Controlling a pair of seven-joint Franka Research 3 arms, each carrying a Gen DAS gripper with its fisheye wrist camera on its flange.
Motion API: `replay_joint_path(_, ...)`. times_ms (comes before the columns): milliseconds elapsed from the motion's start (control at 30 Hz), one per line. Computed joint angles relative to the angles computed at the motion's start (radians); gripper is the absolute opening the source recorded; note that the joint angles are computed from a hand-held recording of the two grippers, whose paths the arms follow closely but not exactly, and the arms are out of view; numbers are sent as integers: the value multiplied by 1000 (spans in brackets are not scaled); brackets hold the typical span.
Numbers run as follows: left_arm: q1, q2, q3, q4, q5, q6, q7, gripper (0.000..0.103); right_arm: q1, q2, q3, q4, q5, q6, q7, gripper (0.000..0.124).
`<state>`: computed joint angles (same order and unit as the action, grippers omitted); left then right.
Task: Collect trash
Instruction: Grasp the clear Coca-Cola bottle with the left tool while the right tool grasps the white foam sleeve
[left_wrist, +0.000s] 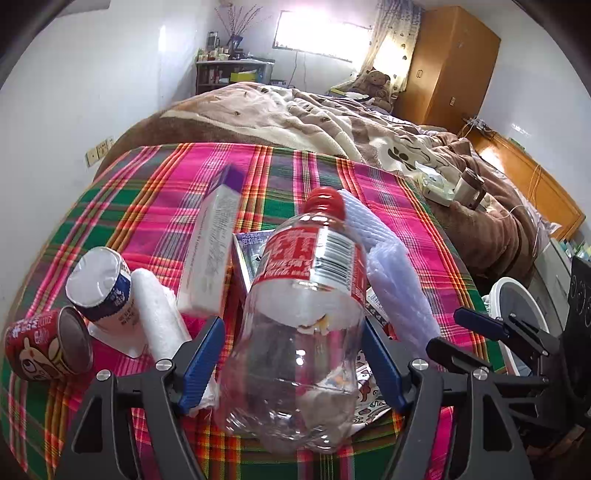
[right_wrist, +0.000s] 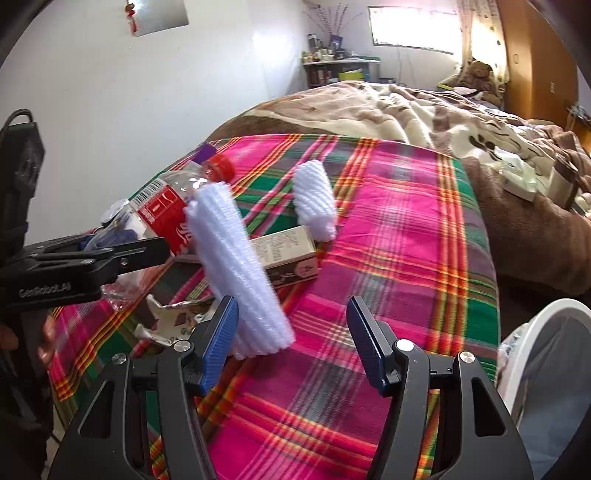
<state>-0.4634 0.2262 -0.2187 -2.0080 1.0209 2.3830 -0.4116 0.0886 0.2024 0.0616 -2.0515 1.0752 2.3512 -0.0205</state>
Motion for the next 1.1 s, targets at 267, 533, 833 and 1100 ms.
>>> replay_joint_path(267,10,-5,4,5,13,6,39,75,6,39,7,52,-53,-50,47,62)
replay_joint_path(533,28,8,13,5,-7,67,72,75,-2,55,16,68,-69,-88,60,47)
replay_joint_path(833,10,29,16,46,-3,32,106,62,-11,45,11,59,-51,-99,41,32)
replay_joint_path(1100,-11,26,16,43,30,17,65,62,-22,34,4,46,-12,-100,46,28)
